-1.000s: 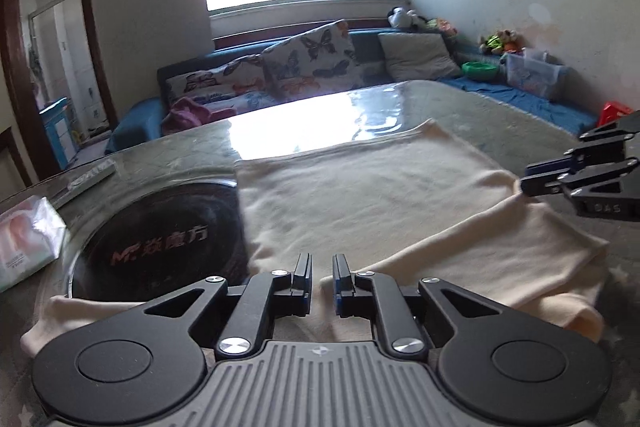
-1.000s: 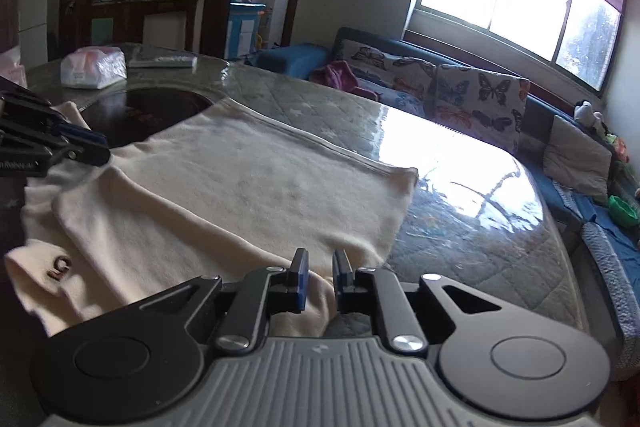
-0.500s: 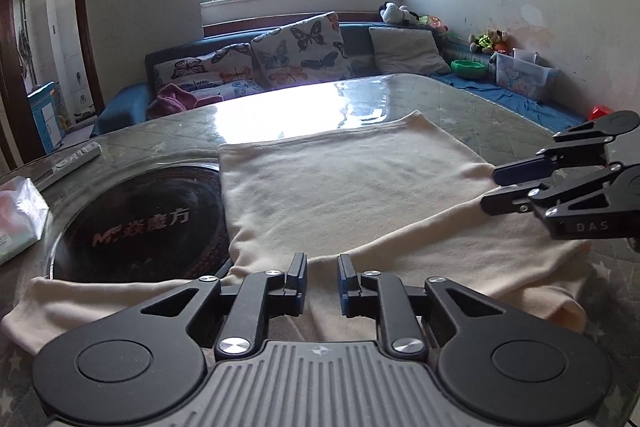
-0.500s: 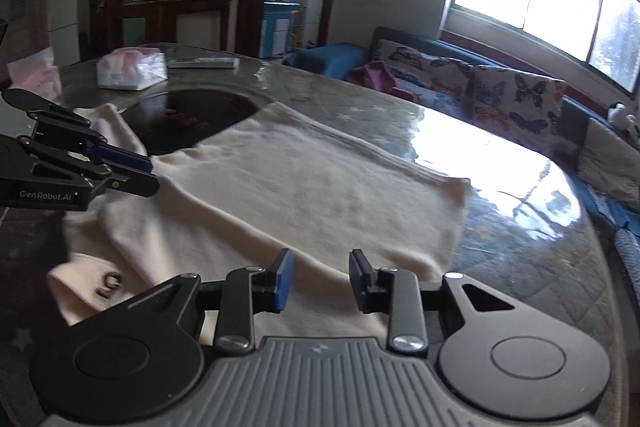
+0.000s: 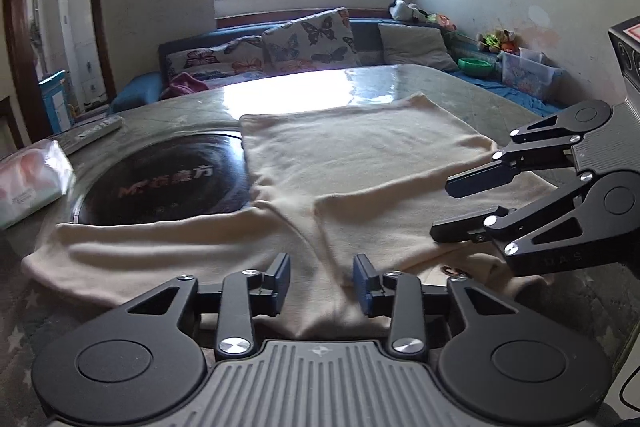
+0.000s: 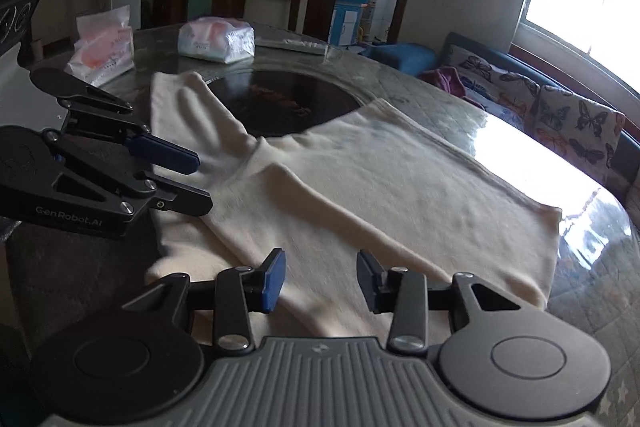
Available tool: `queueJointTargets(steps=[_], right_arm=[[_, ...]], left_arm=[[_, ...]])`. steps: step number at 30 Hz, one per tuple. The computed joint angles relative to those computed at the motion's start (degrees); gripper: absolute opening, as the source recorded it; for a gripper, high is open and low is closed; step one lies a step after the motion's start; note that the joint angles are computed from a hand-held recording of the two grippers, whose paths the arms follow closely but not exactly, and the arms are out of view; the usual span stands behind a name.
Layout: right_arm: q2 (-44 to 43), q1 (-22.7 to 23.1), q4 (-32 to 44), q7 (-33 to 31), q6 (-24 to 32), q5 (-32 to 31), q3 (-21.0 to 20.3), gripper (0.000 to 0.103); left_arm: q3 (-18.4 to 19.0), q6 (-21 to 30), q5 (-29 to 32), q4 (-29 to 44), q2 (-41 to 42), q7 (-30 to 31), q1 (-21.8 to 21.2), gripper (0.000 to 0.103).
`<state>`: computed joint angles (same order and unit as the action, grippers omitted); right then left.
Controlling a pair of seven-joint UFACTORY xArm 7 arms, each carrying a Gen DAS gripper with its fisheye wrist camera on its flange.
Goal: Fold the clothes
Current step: 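Release the sweatshirt and move both grippers back over the folded body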
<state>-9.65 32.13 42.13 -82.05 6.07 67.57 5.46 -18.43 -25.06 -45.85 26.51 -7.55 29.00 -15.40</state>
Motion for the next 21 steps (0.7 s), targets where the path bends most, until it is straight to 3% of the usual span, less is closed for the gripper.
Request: queueJointTargets(steps=[2, 7, 10, 14, 16, 21], right_arm=[[0.2, -0.1, 1.1, 0.6, 1.7, -0.2, 0.0, 0.04], [3.4, -1.5, 4.1, 4.1, 4.8, -3.6, 1.9, 0.04], [5.3, -2.6, 5.7, 5.8, 5.8, -5.6, 3.1, 0.039], [7.2, -3.6, 8.4, 3.9, 5.9, -2.1, 4.3, 0.039], [8.6, -4.5, 9.6, 6.8, 6.8, -4.9, 5.0, 0.039], [8.8, -5.8, 9.9, 5.9, 6.3, -3.7, 6.6, 0.039]], left_arm=[[-0.2, -0.7, -2.1, -0.6, -1.1, 0.7, 0.8, 0.042], [-0.9, -3.2, -15.8, 1.6, -0.9, 8.6, 3.1, 0.045], [1.4, -4.6, -21.5, 2.9, -0.6, 12.2, 3.0, 0.045], [5.2, -7.4, -26.9, 5.5, 1.3, 14.9, 2.7, 0.048], [7.1, -8.4, -29.7, 7.4, 2.8, 15.7, 2.7, 0.048], [11.1, -7.8, -34.6, 11.7, 6.2, 16.8, 3.4, 0.048]])
